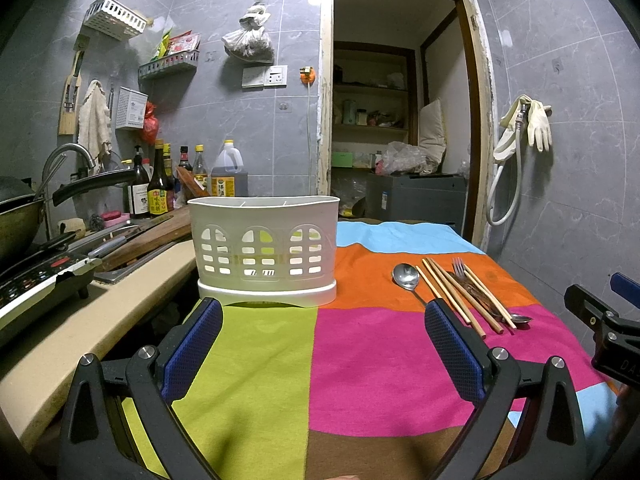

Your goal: Organize utensils

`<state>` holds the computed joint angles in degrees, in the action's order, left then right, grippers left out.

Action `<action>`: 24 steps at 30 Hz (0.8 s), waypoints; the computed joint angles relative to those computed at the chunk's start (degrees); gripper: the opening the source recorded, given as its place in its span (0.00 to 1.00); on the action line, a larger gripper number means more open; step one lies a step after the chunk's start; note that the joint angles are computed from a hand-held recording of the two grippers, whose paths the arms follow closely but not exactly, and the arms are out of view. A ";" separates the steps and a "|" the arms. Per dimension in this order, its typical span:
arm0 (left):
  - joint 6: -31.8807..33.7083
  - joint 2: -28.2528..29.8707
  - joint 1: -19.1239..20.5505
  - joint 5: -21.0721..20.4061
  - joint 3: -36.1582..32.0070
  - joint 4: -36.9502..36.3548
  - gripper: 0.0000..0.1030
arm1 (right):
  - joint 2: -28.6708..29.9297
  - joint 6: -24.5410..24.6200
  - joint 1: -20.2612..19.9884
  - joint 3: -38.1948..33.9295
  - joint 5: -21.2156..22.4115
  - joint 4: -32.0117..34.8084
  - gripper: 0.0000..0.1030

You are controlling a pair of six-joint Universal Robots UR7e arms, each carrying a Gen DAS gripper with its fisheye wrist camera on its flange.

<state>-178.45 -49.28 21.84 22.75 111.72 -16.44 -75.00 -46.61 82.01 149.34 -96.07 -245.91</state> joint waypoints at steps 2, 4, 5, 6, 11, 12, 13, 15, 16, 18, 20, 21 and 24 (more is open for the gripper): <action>0.04 0.00 -0.02 -0.03 0.03 -0.08 0.96 | 0.02 0.02 0.05 -0.01 -0.03 0.00 1.00; 0.06 -0.01 0.01 0.00 0.02 -0.08 0.96 | 0.06 0.02 0.08 -0.02 -0.10 -0.06 1.00; 0.06 -0.01 0.01 0.00 0.02 -0.08 0.96 | 0.10 0.03 0.05 -0.02 -0.06 -0.09 1.00; -0.07 0.02 0.02 0.04 -0.02 0.06 0.96 | 0.13 0.03 0.05 -0.03 -0.08 -0.11 1.00; -0.03 0.01 -0.01 -0.05 0.00 -0.01 0.96 | 0.30 0.05 -0.06 -0.02 0.05 -0.30 1.00; -0.03 0.01 -0.01 -0.05 0.00 -0.01 0.96 | 0.31 0.03 -0.09 -0.01 0.11 -0.29 1.00; -0.03 0.01 -0.01 -0.05 0.00 -0.01 0.96 | 0.34 0.00 -0.12 0.00 0.15 -0.34 1.00; -0.04 0.02 0.01 -0.03 -0.02 0.00 0.96 | 0.36 -0.01 -0.19 0.03 0.23 -0.44 1.00; -0.17 0.08 0.02 -0.06 -0.10 0.19 0.96 | 0.32 0.00 -0.25 0.08 0.33 -0.47 1.00; -0.42 0.14 0.01 -0.15 -0.23 0.52 0.96 | 0.20 0.11 -0.40 0.15 0.58 -0.49 1.00; -1.33 0.39 -0.07 -0.34 -0.74 1.86 0.96 | -1.58 0.33 -1.49 0.39 2.02 0.90 1.00; -1.38 0.86 0.09 -0.24 -1.13 1.95 0.96 | -1.79 0.62 -1.59 0.28 2.38 1.20 1.00; -0.86 0.96 1.37 0.93 -3.15 3.68 0.96 | -3.31 1.43 -0.91 -0.25 2.44 2.96 1.00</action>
<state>-179.31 -48.32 23.21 23.68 108.57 -12.76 -78.32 -45.18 81.10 149.09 -93.63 -242.95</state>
